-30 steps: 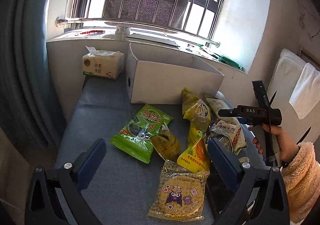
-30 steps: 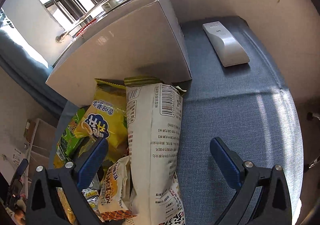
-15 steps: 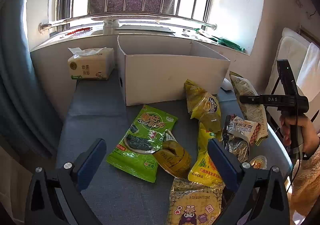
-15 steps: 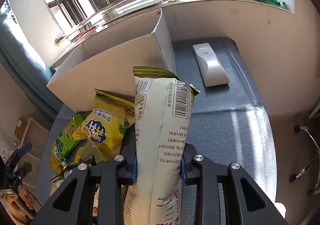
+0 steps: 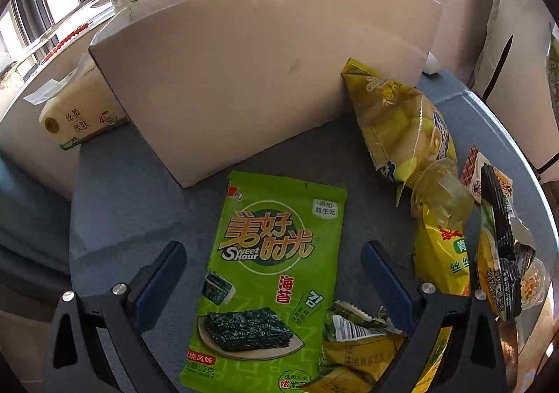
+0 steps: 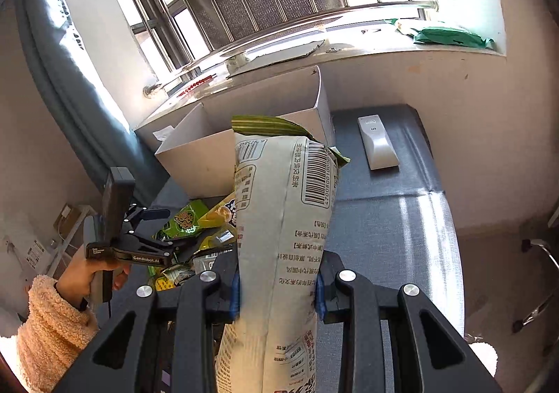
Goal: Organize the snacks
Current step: 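Carry both bags into the white box and open both grippers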
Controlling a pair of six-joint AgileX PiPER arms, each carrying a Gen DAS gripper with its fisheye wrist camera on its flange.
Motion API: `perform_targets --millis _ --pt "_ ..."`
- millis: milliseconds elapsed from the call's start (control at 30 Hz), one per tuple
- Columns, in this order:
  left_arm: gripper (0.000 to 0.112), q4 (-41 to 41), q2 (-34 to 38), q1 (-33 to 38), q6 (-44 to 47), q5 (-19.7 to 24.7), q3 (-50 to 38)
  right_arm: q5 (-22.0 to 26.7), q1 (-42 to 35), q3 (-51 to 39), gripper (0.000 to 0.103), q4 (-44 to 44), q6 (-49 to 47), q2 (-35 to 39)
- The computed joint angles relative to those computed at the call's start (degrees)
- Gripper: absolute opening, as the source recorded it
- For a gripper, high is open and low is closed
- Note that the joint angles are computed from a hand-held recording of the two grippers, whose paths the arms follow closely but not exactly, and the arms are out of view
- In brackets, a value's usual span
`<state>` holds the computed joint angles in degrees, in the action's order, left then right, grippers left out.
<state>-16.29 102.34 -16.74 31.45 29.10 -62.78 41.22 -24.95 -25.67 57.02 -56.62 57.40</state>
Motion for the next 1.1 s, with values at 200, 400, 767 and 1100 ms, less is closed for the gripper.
perform_targets --millis 200,400,767,1100 --pt "0.068 -18.7 -1.7 7.3 14.9 1.6 1.6 -1.9 4.1 2.6 0.033 -1.8 2.5 -3.4" --pt "0.067 -32.7 -12.4 13.6 27.5 1.8 7.3 -4.9 8.8 1.4 0.033 1.4 1.9 -0.8" --pt "0.067 -42.9 -6.0 12.8 11.8 10.6 -17.5 -9.1 19.7 -29.5 0.033 -6.0 17.5 25.1" --pt "0.103 -22.8 19.0 7.1 -23.3 21.0 -55.0 -3.2 22.0 -66.9 0.077 -26.9 43.3 51.3"
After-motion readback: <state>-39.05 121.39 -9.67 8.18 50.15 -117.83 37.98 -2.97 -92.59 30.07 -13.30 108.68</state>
